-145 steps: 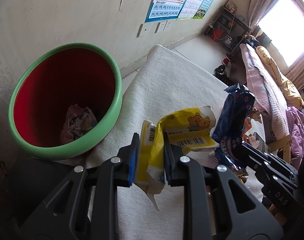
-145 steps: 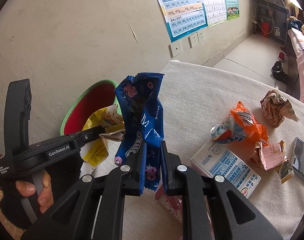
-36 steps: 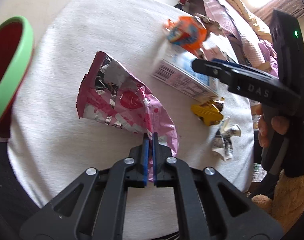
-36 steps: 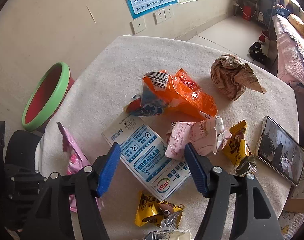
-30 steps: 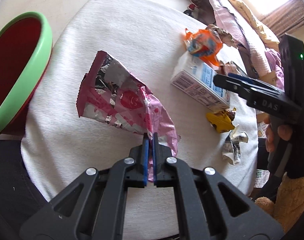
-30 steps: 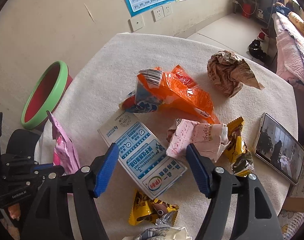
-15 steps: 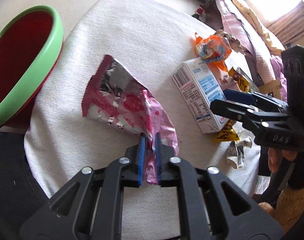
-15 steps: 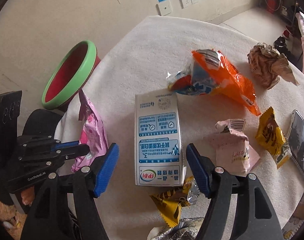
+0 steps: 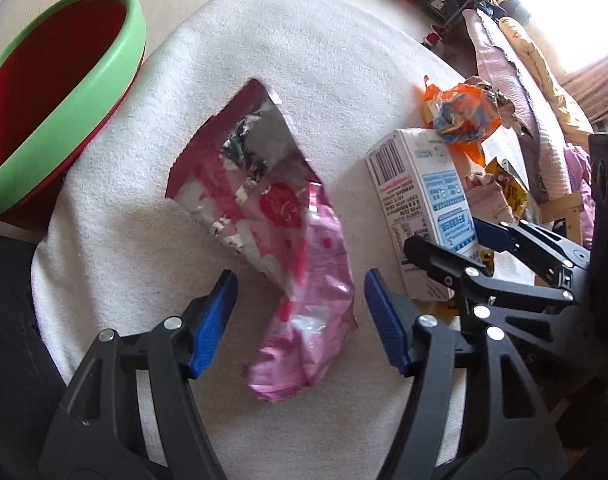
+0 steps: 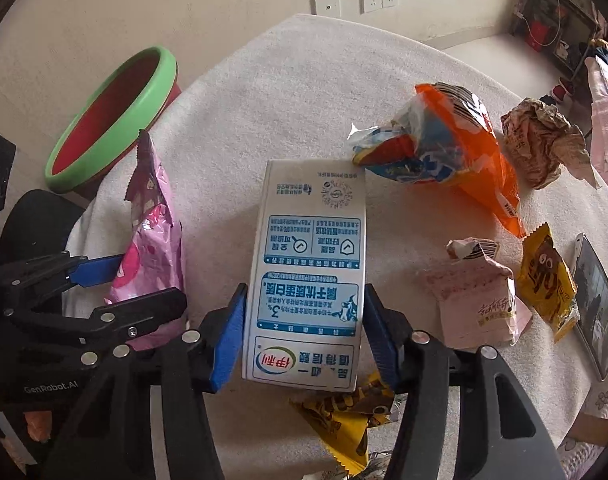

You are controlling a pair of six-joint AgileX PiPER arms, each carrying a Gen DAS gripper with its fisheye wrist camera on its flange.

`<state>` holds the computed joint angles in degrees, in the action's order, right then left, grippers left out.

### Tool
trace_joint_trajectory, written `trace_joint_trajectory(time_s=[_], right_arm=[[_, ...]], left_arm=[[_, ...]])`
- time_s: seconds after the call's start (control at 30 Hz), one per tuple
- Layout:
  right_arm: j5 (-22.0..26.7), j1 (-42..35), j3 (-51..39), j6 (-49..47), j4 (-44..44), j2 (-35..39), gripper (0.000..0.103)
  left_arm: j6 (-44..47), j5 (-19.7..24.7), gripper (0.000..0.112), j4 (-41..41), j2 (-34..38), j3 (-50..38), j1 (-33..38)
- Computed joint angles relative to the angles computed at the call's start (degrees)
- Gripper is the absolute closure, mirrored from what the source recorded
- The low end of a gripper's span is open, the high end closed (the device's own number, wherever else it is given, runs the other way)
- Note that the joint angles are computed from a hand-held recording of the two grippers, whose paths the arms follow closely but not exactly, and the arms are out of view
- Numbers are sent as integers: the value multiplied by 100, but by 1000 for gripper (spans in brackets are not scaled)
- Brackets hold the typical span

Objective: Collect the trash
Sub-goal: 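Grasp the pink foil wrapper with the left tool while the right tool grasps the milk carton, then carry the pink wrapper and milk carton over the bin and open both tools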

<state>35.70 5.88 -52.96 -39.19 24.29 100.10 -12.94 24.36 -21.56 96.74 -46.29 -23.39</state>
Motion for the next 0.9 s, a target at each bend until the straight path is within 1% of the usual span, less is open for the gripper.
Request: trace_joint_trajectory(time_s=[0.03, 0.07, 0.13, 0.17, 0.3, 0.47, 0.53, 0.6, 0.73, 0.9], right_arm=[[14, -28, -9, -68, 103, -11, 50], [15, -78, 3, -155, 203, -41, 50], [67, -174, -8, -295, 362, -102, 50], [90, -206, -14, -352, 470, -125, 50], [303, -423, -67, -740, 1037, -170, 50], [639, -624, -73, -1125, 1574, -301, 50], [720, -658, -64, -1228, 1738, -345, 50], [717, -657, -16, -1294, 1852, -427, 50], [743, -718, 59, -1433, 2093, -619, 50], [668, -672, 153, -1490, 2211, -812, 50]], left_arm=[[-41, -52, 59, 28, -19, 31, 12], [41, -69, 74, -46, -31, 53, 45], [391, -64, 83, -382, -28, 95, 147], [482, -89, 86, -466, -58, 131, 168], [240, -212, 87, -141, -315, 235, 156], [-847, -306, 87, 1149, -767, 309, 122], [-1164, -301, 87, 1547, -906, 326, 176], [-1547, -266, 87, 1988, -1044, 337, 213], [-2074, -199, 87, 2596, -1232, 334, 331], [-2455, -138, 87, 3045, -1413, 342, 464]])
